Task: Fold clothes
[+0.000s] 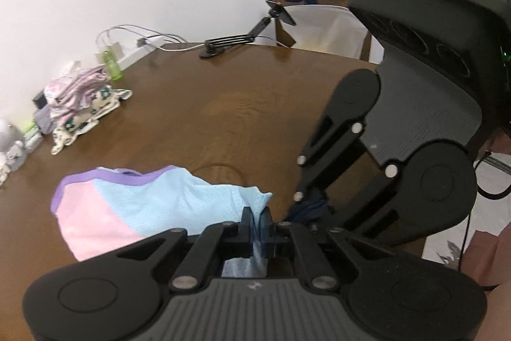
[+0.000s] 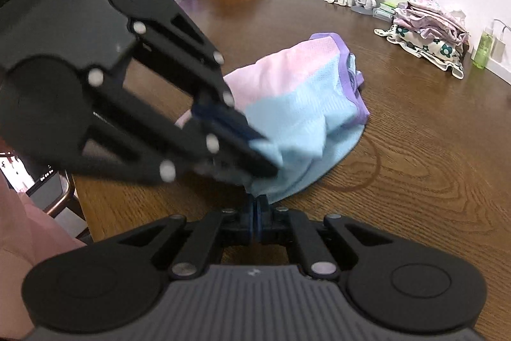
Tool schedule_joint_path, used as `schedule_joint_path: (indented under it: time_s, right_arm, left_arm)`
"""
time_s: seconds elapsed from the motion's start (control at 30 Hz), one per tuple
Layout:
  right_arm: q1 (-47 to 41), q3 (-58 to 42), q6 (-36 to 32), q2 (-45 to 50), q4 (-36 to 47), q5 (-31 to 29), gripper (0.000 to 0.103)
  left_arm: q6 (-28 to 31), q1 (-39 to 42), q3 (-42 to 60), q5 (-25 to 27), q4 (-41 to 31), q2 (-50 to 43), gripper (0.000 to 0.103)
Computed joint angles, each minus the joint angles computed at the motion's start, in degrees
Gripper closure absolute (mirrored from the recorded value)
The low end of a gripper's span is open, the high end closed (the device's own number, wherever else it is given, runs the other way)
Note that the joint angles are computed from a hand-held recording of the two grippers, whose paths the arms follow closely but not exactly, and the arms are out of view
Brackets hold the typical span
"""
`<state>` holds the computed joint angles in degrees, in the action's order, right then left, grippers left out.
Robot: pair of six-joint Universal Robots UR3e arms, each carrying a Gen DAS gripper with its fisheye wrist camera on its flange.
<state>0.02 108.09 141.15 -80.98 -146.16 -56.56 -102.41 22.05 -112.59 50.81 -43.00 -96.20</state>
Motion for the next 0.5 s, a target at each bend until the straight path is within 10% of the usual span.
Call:
schedule_joint_path:
  time_s: [0.13,0.2,0.27,0.5]
  right_arm:
    - [1.3,-0.6,0.7,0.0,0.4,-1.7,0.100]
    - [1.3,-0.4,1.3,-0.4,0.6,-1.8,0.097]
    - [0.6,0.2,1.9,-1.4,1.1,-1.5,0.081]
    - [-0.1,0.5,4.6,-8.0,5.7,-4.4,0.035]
  left_arm:
    - [0.2,0.7,-0.2,-0.6,-1.4,0.3,0.091]
    - [1.1,1.9,-0.9,-1.6,-2.8,1.5,0.065]
    - [2.3,4.2,-3.1,-3.4,-3.2,4.4,0.040]
    - [4.5,13.4,-7.1,-5.2,-5.9,11.7,0.021]
